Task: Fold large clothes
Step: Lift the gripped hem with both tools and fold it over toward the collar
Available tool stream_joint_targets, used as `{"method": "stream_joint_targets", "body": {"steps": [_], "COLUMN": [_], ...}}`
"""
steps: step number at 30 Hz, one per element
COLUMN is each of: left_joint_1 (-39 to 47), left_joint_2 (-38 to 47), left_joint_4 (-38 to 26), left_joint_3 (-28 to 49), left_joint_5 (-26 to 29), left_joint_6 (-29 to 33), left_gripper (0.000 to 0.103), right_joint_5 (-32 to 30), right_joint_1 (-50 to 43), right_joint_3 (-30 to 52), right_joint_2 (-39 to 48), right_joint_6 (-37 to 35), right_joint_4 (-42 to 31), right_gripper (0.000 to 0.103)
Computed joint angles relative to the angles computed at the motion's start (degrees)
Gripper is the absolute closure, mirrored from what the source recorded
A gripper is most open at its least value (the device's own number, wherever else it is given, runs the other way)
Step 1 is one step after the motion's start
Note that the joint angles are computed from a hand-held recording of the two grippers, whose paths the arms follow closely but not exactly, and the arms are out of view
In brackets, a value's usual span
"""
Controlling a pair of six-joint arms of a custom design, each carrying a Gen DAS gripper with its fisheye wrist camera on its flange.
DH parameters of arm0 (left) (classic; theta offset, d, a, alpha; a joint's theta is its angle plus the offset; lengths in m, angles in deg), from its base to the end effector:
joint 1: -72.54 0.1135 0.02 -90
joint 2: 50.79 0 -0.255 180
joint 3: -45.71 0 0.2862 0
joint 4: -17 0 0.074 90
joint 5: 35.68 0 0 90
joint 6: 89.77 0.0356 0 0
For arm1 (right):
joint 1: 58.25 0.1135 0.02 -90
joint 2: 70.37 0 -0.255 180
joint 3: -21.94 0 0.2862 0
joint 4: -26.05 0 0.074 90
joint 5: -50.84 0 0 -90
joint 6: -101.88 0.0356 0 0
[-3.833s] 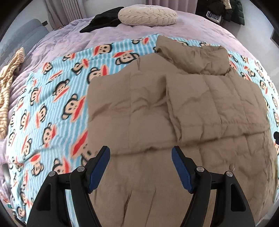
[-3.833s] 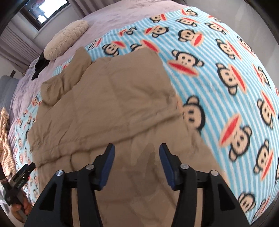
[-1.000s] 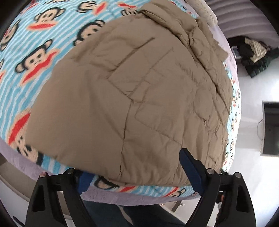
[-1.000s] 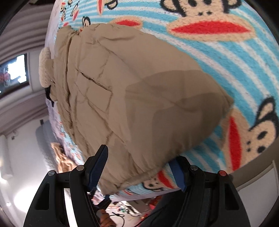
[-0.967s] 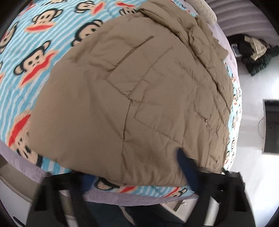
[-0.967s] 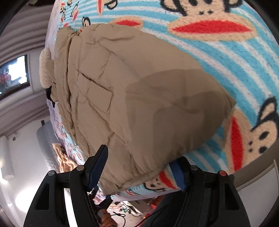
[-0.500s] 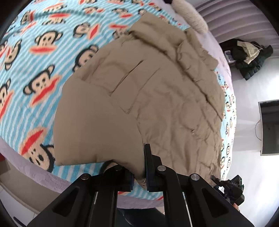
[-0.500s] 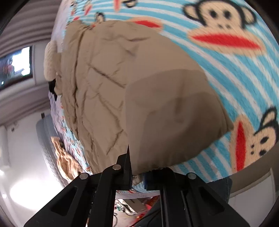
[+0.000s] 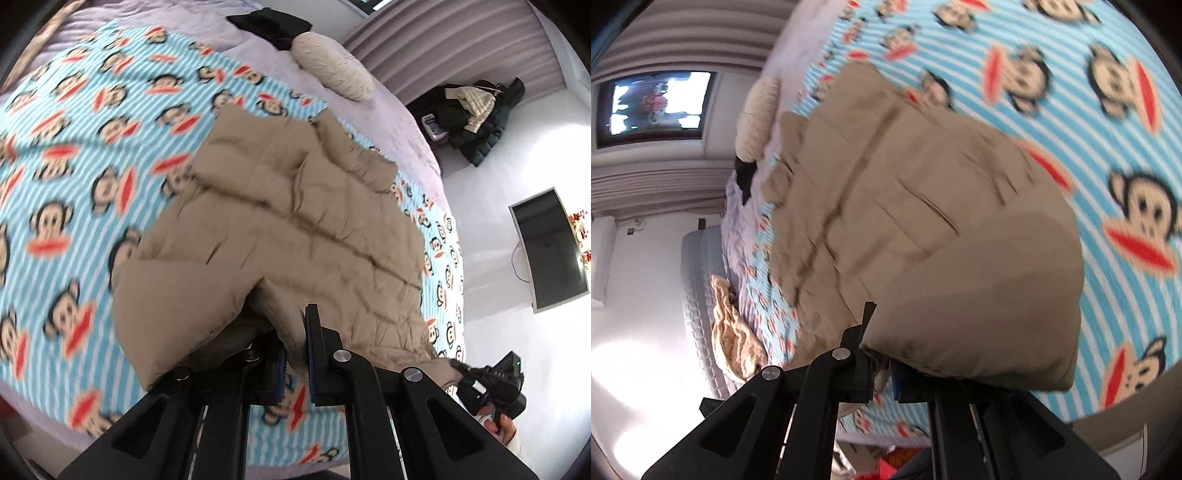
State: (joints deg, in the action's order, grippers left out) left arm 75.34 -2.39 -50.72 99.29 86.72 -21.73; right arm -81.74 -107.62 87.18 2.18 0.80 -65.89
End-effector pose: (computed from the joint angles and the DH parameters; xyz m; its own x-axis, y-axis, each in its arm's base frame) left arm 0.1844 -0.0101 0.2377 -0.8988 -0.3601 -0.2499 -0.1408 0.7771 -0.6134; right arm 0.1559 -0.1447 0.2214 -0.7517 0.6588 0.0294 0.4944 0.5335 0.6863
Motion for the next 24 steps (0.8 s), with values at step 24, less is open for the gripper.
{"method": "stream_joint_targets", "body": {"steps": [24], "left_joint_1": [-6.99], "left_joint_2": [70.54], "left_joint_4": [11.28], "left_joint_3": [59.7], "left_joint_5": [-20.19], "left_joint_6": [7.2], "left_gripper": [0.092], "right_joint_5": [15.66], "right_joint_1": [33.26], "right_joint_3": [64.25], "right_joint_2": [52.29], "right_joint_6": [24.97], "right_joint_4": [14.84], "right_gripper": [0.097]}}
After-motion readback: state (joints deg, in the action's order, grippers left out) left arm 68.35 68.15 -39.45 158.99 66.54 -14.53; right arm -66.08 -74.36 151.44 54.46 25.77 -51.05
